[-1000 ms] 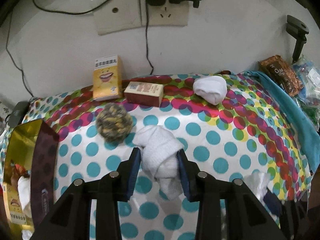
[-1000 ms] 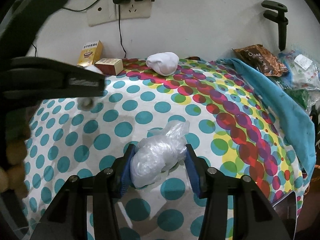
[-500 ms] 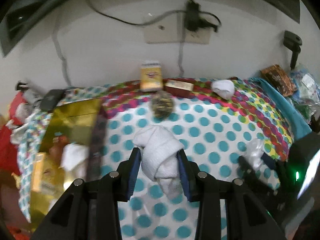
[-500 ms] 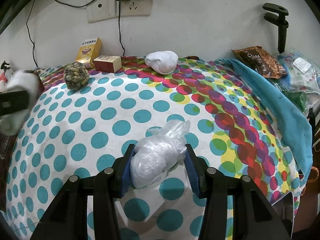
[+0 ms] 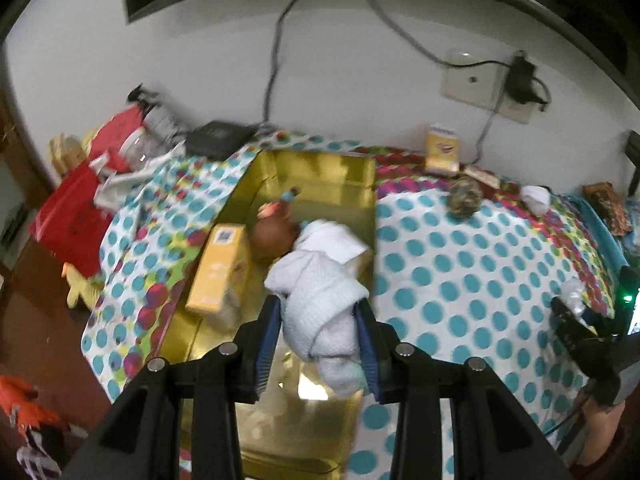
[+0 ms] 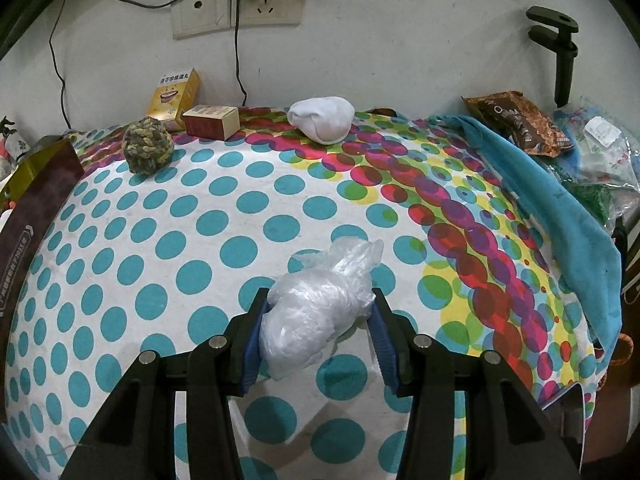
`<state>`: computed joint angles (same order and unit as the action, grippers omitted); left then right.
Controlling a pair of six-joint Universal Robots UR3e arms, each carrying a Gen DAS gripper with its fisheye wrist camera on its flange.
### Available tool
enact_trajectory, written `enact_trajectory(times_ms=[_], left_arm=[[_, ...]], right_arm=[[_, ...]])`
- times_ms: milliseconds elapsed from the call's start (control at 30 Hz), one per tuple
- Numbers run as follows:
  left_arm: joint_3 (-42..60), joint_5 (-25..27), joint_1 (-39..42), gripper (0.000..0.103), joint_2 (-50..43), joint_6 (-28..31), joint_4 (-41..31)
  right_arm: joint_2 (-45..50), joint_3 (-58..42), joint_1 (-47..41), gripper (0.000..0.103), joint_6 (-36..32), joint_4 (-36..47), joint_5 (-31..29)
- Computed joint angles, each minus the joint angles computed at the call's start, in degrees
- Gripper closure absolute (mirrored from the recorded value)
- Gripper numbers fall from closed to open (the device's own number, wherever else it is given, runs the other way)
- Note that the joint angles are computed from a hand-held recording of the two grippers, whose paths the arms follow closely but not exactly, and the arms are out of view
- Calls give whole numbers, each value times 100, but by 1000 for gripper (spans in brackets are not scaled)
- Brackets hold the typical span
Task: Organize objects
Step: 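Carry the white sock into the gold tray and open the left gripper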
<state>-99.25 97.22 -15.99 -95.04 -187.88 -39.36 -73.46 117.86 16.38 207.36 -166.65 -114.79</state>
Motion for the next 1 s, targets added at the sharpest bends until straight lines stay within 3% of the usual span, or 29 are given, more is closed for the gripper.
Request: enact_trajectory(times_ms=[367,1000], left_arm=[[-671,-575,548,66,274,266,130],[-745,-572,596,59,233,344,123]], right_arm=[[83,-163,75,58,103,198,-149],[163,-298,121,58,193,320,-208]])
